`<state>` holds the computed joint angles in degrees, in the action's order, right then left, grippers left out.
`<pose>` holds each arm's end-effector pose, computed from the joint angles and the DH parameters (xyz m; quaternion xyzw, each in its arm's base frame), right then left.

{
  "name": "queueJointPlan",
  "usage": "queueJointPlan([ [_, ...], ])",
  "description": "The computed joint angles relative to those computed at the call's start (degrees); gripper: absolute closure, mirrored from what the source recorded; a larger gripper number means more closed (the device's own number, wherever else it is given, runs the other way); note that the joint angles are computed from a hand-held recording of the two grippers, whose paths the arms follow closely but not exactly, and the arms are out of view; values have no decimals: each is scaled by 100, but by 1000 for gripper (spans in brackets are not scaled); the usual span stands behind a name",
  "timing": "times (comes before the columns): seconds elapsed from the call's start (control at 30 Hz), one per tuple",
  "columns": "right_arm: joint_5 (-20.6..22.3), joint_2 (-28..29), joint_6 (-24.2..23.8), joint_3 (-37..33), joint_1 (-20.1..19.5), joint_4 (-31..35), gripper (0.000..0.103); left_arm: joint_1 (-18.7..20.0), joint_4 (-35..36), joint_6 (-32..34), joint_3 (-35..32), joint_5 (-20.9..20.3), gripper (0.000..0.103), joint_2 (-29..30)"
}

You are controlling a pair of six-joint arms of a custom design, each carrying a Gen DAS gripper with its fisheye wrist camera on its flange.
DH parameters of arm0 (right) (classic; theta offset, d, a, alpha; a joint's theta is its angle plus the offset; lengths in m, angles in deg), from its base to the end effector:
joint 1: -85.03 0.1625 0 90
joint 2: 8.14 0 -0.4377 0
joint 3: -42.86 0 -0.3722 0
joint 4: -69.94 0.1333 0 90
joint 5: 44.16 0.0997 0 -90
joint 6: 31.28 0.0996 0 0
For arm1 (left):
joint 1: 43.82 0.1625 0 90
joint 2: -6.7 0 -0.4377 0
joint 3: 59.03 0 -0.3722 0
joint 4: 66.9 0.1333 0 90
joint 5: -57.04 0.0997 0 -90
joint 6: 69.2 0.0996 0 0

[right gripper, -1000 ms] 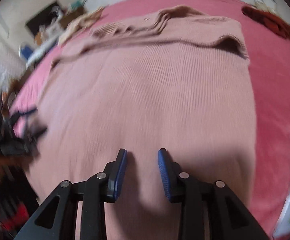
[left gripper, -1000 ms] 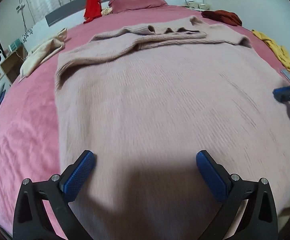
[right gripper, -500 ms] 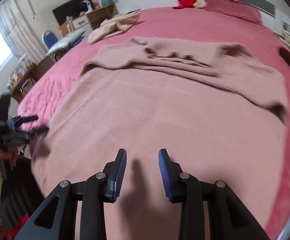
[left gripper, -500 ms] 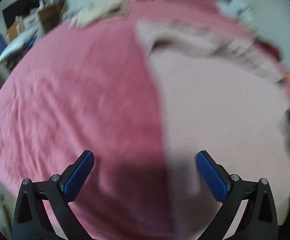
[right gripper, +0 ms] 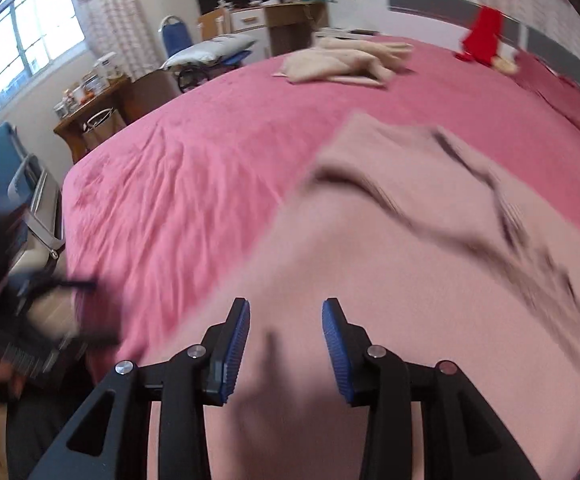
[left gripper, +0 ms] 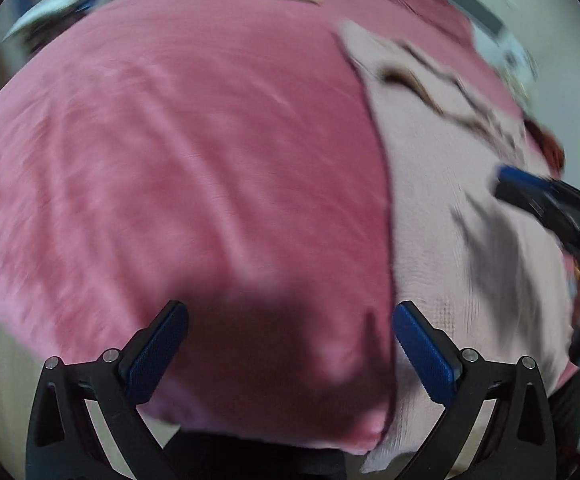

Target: Fold clothes

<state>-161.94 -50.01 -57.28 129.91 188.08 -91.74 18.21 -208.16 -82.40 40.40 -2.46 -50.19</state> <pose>0.2465 -0.6787 0.1563 0.2640 -0.9090 0.1947 0.2573 -0.1307 -0.6381 0.2078 0.1038 0.9566 -0.1609 0.2197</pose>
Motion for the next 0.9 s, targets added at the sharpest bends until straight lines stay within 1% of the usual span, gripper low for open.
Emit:
queueJointPlan([
  [0.07, -419, 607, 210, -981, 14, 686, 64, 75, -221, -334, 254, -161, 0, -241],
  [0.1, -684, 834, 329, -1292, 11, 926, 64, 115, -245, -485, 336, -241, 0, -334],
  [0.13, -860, 1013, 445, -1516, -3, 1112, 64, 173, -293, -614, 440, -385, 0, -434],
  [0.17, -1019, 1087, 595, -1501, 3, 1111, 64, 222, -354, -675, 518, -533, 0, -505],
  [0.2, -1036, 1008, 690, -1246, 28, 869, 63, 260, -401, -716, 544, -599, 0, -523],
  [0.23, -983, 903, 711, -892, 44, 482, 63, 297, -445, -757, 556, -637, 0, -524],
  [0.27, -689, 643, 690, -331, 54, 173, 63, 334, -489, -798, 567, -675, 0, -524],
  [0.33, -417, 300, 613, 486, 99, -131, 61, 365, -599, -838, 559, -667, 0, -460],
  [0.37, -291, 102, 486, 1028, 146, -386, 61, 354, -591, -861, 494, -622, 0, -398],
  [0.4, -128, -53, 335, 1418, 174, -584, 61, 343, -581, -884, 429, -577, 0, -337],
  [0.47, 185, -326, -36, 2020, 194, -831, 60, 299, -675, -811, 331, -573, 0, -202],
  [0.5, 361, -481, -224, 2303, 194, -858, 57, 283, -725, -743, 315, -570, 0, -164],
  [0.53, 564, -664, -291, 2472, 163, -644, 57, 227, -685, -707, 265, -529, 0, -101],
  [0.57, 854, -894, -245, 2595, 80, -407, 57, 177, -691, -665, 225, -553, 0, -26],
  [0.6, 1145, -1121, -211, 2707, -5, -164, 62, 127, -746, -586, 205, -666, 0, 39],
  [0.63, 1409, -1342, -177, 2834, -98, -51, 62, 74, -805, -494, 187, -804, 0, 101],
  [0.67, 1510, -1606, -48, 2931, -189, -177, 62, -2, -854, -405, 142, -855, 0, 203],
  [0.7, 1420, -1841, 15, 3038, -257, -544, 61, -129, -1004, -179, 134, -856, 0, 313],
  [0.73, 1116, -1946, 17, 3110, -255, -918, 61, -269, -1189, 104, 133, -853, 0, 426],
  [0.8, 111, -2010, -99, 2950, -356, -1621, 60, -513, -1425, 770, -92, -669, 0, 860],
  [0.83, -110, -2003, -55, 2811, -452, -1672, 60, -665, -1385, 1210, -297, -486, 0, 1184],
  [0.87, -267, -2008, 4, 2649, -557, -1617, 60, -751, -1130, 1567, -514, -251, 0, 1475],
  [0.9, -306, -2036, 112, 2505, -671, -1365, 60, -812, -804, 1860, -733, 11, 0, 1748],
])
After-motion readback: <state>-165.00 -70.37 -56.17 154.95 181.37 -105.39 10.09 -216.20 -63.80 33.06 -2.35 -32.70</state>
